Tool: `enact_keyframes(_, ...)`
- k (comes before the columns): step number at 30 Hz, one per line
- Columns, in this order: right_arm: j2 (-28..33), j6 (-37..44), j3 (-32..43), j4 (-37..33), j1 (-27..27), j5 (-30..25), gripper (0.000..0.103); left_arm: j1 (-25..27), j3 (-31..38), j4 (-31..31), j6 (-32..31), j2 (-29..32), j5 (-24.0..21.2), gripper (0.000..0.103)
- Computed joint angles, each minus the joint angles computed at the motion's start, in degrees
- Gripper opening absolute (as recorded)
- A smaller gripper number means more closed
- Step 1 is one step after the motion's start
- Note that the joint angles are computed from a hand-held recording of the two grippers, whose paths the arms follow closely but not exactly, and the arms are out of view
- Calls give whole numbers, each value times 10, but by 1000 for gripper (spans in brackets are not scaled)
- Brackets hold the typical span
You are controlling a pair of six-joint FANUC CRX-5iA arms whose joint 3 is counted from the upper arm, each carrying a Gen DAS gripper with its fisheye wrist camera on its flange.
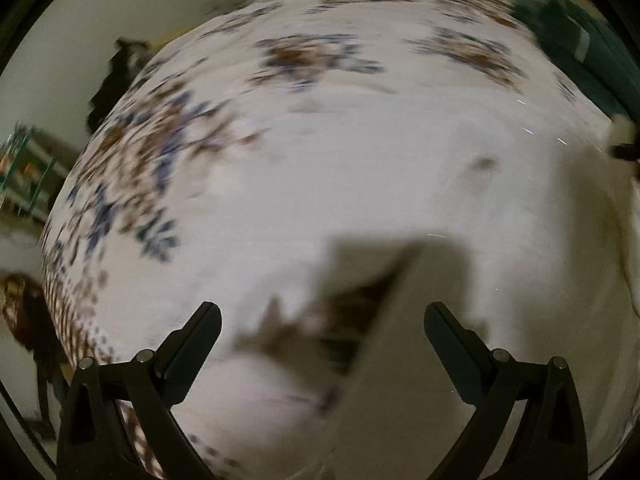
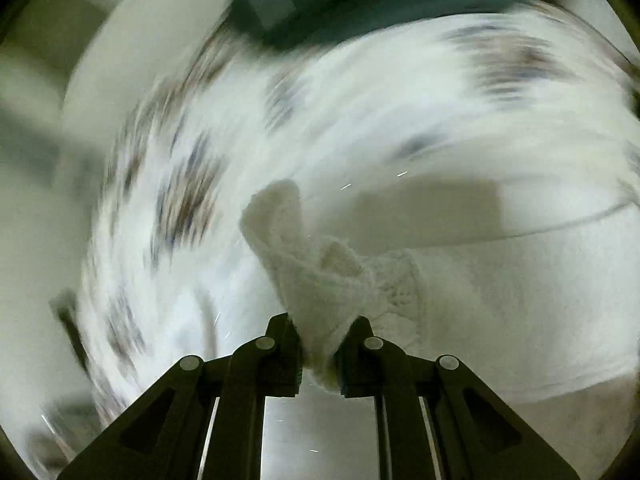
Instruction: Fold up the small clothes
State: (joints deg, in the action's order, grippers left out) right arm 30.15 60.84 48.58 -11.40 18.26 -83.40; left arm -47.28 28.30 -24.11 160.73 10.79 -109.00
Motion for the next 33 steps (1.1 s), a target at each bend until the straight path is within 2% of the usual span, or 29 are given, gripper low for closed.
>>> enact_keyframes(2,37,18,29,7,64,-22,13,4,-41,-6,21,-35,6,103)
enact_keyframes(4,47,41,13,31,116,-25,13,9,-80,-6,42,-66,9,103)
enact_keyframes(7,95,31,46,75,157,-88,14,34,-126,20,65,-103,24,103)
enact_keyframes(8,88,27,30,83,162,-84,17,38,-138,24,74,-117,27,103)
enact_keyframes(9,72,28,10,79,163,-71,26,41,-149,28,79,-130,28,103)
enact_keyframes(10,61,33,5,59,156,-74,40,46,-163,33,87,-151,28,103)
enact_keyframes(11,39,34,-10,29,147,-75,48,47,-173,35,94,-167,25,103)
enact_keyframes(12,8,30,-39,6,138,-66,63,50,-183,38,101,-183,21,103)
enact_keyframes(14,-53,23,-95,-28,121,-48,65,54,-206,48,122,-219,17,103)
enact_keyframes(16,-106,6,-139,-62,105,-57,67,60,-244,66,153,-266,32,103)
enact_keyframes(20,-165,-35,-173,-82,84,-111,68,90,-347,122,204,-349,97,103)
enact_keyframes(21,-183,-39,-196,-83,85,-118,68,101,-372,137,210,-367,125,103)
enact_keyframes(22,-203,-39,-226,-81,88,-123,68,121,-413,164,217,-394,176,99)
enact_keyframes(24,-229,-38,-270,-68,97,-128,68,142,-462,193,225,-422,252,95)
enact_keyframes(25,-237,-41,-289,-62,102,-131,68,143,-475,198,231,-423,281,85)
enact_keyframes(26,-250,-47,-311,-59,107,-132,68,139,-473,197,232,-409,281,73)
enact_keyframes(27,-263,-54,-329,-61,108,-130,68,132,-456,189,236,-386,260,46)
enact_keyframes(28,-271,-64,-342,-66,111,-130,68,123,-442,174,240,-380,252,11)
enact_keyframes(29,-276,-75,-350,-72,114,-128,68,118,-434,163,242,-382,252,10)
enact_keyframes(30,-282,-81,-357,-78,117,-125,68,103,-410,133,256,-381,233,9)
enact_keyframes(31,-285,-85,-360,-80,122,-122,68,88,-387,105,261,-377,211,9)
enact_keyframes(33,-285,-90,-358,-73,140,-110,68,73,-332,46,232,-371,157,9)
